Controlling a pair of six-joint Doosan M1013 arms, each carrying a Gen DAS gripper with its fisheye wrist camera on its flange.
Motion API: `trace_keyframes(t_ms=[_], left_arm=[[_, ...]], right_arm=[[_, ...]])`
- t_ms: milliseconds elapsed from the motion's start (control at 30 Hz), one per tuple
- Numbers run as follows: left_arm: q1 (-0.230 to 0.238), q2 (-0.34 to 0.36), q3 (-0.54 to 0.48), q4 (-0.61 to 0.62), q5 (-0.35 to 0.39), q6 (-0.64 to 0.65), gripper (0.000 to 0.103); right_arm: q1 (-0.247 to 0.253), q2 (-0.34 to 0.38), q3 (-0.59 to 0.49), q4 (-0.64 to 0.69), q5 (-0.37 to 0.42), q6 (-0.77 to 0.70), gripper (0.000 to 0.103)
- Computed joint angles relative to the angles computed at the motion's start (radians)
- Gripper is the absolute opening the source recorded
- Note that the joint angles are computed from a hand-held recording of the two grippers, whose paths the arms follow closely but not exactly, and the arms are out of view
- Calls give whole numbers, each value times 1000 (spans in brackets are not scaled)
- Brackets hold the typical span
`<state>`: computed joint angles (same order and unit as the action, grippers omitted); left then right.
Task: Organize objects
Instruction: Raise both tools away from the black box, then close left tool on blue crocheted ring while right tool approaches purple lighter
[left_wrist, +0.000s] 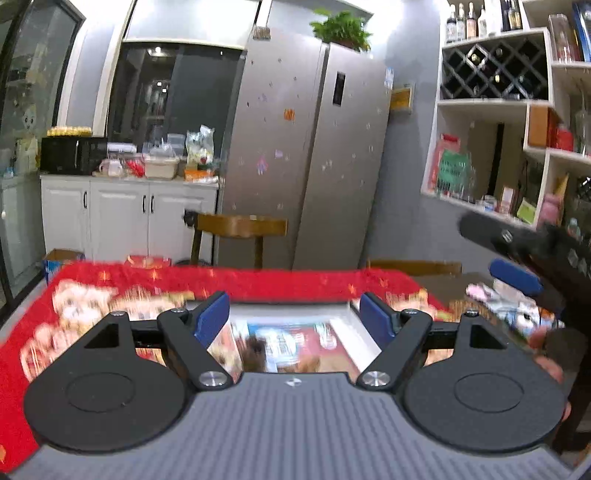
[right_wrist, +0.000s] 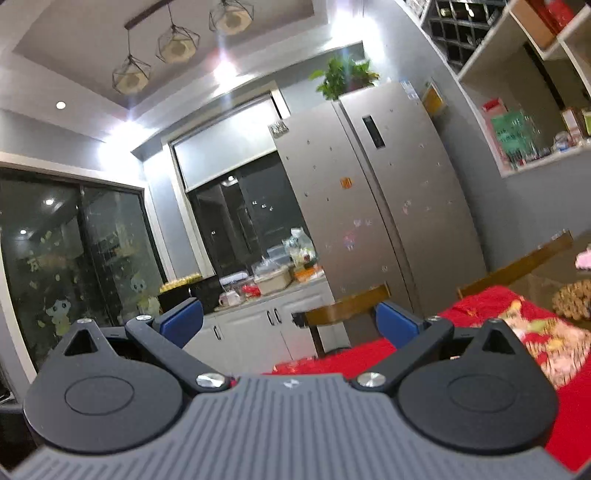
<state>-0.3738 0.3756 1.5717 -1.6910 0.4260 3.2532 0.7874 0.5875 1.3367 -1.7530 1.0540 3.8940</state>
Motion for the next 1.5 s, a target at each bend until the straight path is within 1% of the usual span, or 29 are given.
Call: trace_keyframes(t_ms=[67, 167, 233, 267, 300, 333, 367, 400, 433, 467, 533, 633, 700, 733, 767, 800, 833, 867, 933, 967, 1033, 1100, 1167, 1233, 1333, 1367, 1400, 1467, 1500], left_arm=[[-2, 9, 30, -29, 25, 37, 81], [-7, 33, 64, -105, 33, 127, 81], [-17, 52, 75, -145, 5, 174, 81], [-22, 58, 79, -137, -18, 177, 81], [-25, 64, 83, -158, -20, 215, 81], [-30, 72, 88, -196, -31, 266, 81], [-37, 75, 89, -213, -61, 292, 81], [-44, 79, 87, -209, -96, 293, 80], [-44, 85, 82, -187, -104, 270, 80], [-42, 91, 77, -162, -103, 241, 80], [-39, 102, 65, -116, -106, 195, 79], [-45, 116, 51, -80, -133, 173, 70], [-48, 123, 50, -73, -148, 178, 65], [-51, 128, 46, -51, -158, 162, 63], [-54, 132, 43, -13, -169, 131, 60], [-54, 137, 35, 55, -170, 65, 57], [-51, 142, 24, 131, -160, -13, 55], [-49, 146, 17, 174, -154, -63, 54], [-45, 153, 8, 220, -147, -125, 51], [-44, 154, 5, 242, -148, -151, 48], [-48, 155, 3, 276, -164, -182, 45], [-51, 154, 5, 287, -173, -189, 41], [-51, 153, 7, 285, -174, -187, 40], [-52, 152, 6, 316, -179, -216, 40], [-54, 150, 9, 301, -188, -199, 36], [-55, 149, 11, 289, -194, -186, 33], [-57, 147, 15, 253, -205, -152, 22], [-61, 142, 25, 153, -233, -62, 17], [-60, 142, 28, 116, -232, -25, 16]], right_arm=[[-6, 0, 11, 26, -39, -46, 103], [-7, 23, 0, 87, -41, -140, 103], [-13, 37, -4, 127, -51, -161, 103], [-16, 43, 0, 132, -53, -140, 103], [-16, 50, 1, 147, -52, -122, 102], [-20, 56, -9, 210, -60, -131, 100], [-27, 54, -8, 262, -87, -134, 97], [-31, 52, 3, 270, -109, -105, 97], [-35, 58, -2, 309, -113, -107, 97], [-39, 64, -13, 366, -120, -148, 97], [-55, 65, -22, 450, -165, -233, 98], [-60, 72, -22, 512, -178, -246, 100], [-68, 68, -10, 549, -219, -246, 100], [-73, 67, -7, 571, -246, -253, 100], [-73, 69, -6, 587, -257, -256, 100], [-74, 72, -9, 598, -258, -266, 100], [-68, 79, -14, 582, -239, -275, 101], [-64, 86, -21, 575, -228, -300, 101], [-66, 89, -27, 586, -257, -357, 103], [-66, 89, -29, 585, -259, -370, 103], [-66, 90, -32, 596, -266, -392, 103], [-66, 95, -45, 616, -251, -421, 103], [-65, 107, -71, 653, -227, -482, 102], [-64, 118, -95, 679, -200, -524, 102], [-66, 128, -115, 700, -178, -555, 102], [-67, 127, -114, 700, -178, -555, 101], [-67, 130, -119, 706, -169, -568, 97], [-64, 138, -135, 716, -141, -596, 93], [-63, 141, -141, 720, -129, -605, 91]])
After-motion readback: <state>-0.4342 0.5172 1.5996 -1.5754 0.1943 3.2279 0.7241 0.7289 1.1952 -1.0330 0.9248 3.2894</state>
